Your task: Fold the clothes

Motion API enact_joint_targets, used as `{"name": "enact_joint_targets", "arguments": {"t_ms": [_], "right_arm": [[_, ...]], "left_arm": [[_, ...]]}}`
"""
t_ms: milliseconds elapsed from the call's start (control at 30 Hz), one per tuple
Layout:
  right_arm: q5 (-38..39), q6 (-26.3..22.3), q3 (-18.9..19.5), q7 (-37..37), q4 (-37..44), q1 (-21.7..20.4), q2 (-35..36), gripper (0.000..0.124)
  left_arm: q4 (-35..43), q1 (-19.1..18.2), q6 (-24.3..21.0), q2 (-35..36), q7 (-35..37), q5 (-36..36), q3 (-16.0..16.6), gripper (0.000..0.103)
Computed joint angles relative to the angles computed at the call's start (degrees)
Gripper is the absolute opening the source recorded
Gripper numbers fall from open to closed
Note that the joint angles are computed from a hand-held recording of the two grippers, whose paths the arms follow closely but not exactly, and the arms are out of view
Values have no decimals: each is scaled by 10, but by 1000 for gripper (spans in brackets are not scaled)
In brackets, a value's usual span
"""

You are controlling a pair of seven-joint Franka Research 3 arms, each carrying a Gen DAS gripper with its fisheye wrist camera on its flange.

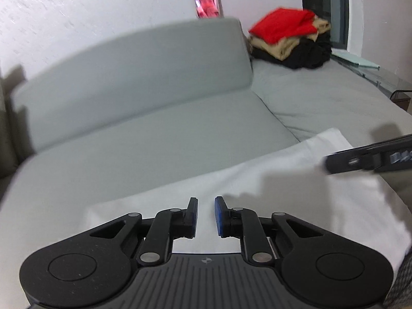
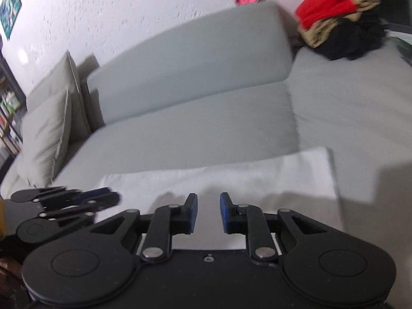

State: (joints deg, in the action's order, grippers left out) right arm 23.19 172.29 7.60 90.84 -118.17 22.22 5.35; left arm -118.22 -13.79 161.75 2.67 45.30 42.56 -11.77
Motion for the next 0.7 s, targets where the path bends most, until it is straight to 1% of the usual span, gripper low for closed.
{"name": "enact_joint_targets", "arguments": {"t_ms": [33, 67, 100, 167, 200, 233, 333, 367, 433, 467, 500, 567, 600, 633, 667, 700], "right_arm": [[-17, -13, -5, 12, 24, 3, 23, 16], [-43, -25, -14, 32, 46, 10, 46, 16], [-66, -39, -23, 49, 69, 17, 70, 16], [-113, -64, -44, 83, 109, 32, 111, 16], [-128, -62, -50, 94, 124, 37, 129, 12], [-140, -47, -56, 102, 133, 41, 142, 12], [-233, -40, -130, 171, 178, 98, 183, 12], [-286, -40, -167, 209, 190, 125, 197, 13], [-317, -36, -194, 231, 203, 140, 212, 13], [-316, -32, -200, 240, 203, 142, 212, 13], [-342, -34, -225, 283, 202, 160, 212, 16], [-402, -28, -297, 371, 183, 213, 200, 18], [-420, -26, -311, 401, 169, 221, 187, 19], [-417, -12, -305, 409, 146, 214, 167, 19], [-415, 0, -294, 417, 125, 203, 147, 21], [-405, 11, -274, 415, 101, 184, 123, 25]], "left_arm": [[17, 2, -6, 25, 31, -28, -2, 15], [37, 1, -25, 49, 50, -44, -2, 15], [54, -4, -38, 69, 44, -35, 4, 16], [84, -22, -51, 94, -10, 24, 30, 17], [100, -27, -59, 106, -35, 45, 40, 21], [117, -31, -68, 119, -57, 61, 49, 24], [163, -48, -134, 153, -130, 119, 76, 27], [178, -56, -170, 163, -153, 137, 82, 26], [193, -70, -233, 170, -198, 184, 93, 26], [192, -76, -260, 166, -228, 212, 96, 26], [188, -82, -287, 160, -259, 240, 98, 26], [163, -86, -321, 131, -304, 294, 93, 27], [143, -84, -328, 111, -316, 312, 88, 28], [122, -81, -332, 90, -324, 327, 82, 30], [94, -70, -313, 65, -334, 328, 75, 30], [65, -58, -285, 38, -343, 325, 70, 29]]}}
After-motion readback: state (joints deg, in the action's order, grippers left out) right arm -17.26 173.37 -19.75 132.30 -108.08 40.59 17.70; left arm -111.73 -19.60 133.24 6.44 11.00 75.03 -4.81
